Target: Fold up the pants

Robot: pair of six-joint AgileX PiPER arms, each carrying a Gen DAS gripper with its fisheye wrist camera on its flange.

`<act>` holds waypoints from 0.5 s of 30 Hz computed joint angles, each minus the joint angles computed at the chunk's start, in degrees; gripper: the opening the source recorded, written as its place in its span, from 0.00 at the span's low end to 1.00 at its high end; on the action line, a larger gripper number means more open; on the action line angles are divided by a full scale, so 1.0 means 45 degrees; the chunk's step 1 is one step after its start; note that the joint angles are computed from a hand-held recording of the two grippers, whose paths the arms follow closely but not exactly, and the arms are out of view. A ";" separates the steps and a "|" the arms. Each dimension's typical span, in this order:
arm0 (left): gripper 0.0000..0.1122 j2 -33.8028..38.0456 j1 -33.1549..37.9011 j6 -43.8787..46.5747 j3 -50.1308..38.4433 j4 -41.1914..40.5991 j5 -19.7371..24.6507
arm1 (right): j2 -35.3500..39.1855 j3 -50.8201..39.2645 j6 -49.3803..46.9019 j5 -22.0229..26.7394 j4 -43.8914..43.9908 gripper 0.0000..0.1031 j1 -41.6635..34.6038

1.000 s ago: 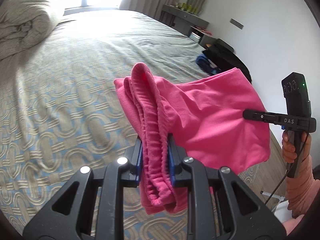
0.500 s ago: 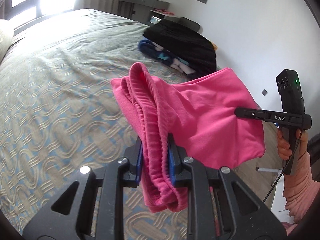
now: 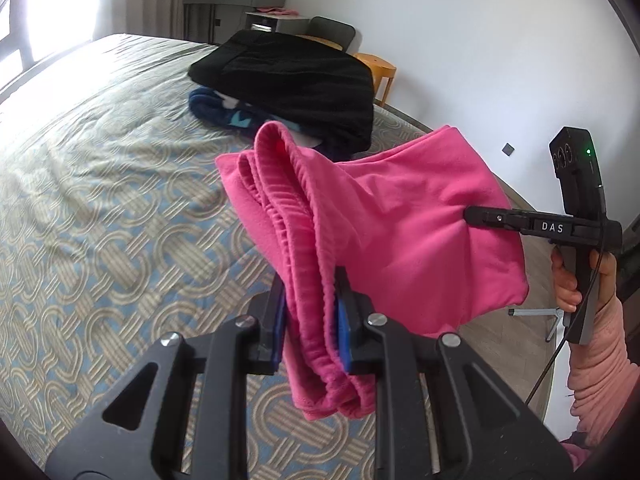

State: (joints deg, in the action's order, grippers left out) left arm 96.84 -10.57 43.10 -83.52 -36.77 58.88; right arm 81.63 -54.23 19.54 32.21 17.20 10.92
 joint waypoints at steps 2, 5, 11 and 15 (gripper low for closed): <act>0.20 0.0223 -0.0449 -0.0330 -0.0358 0.0229 -0.0028 | -0.0309 0.0299 -0.0271 0.0040 0.0130 0.17 -0.0385; 0.20 0.0561 -0.1003 -0.0781 -0.0848 0.0565 -0.0086 | -0.0471 0.0529 -0.0861 0.0065 0.0530 0.17 -0.1013; 0.20 0.1565 -0.1906 -0.1694 -0.2023 0.0993 -0.0101 | -0.0307 0.0526 -0.2187 0.0310 0.1090 0.18 -0.2389; 0.20 0.2462 -0.2395 -0.2548 -0.2984 0.1218 0.0162 | 0.0402 -0.0189 -0.3204 0.0963 0.1490 0.18 -0.3455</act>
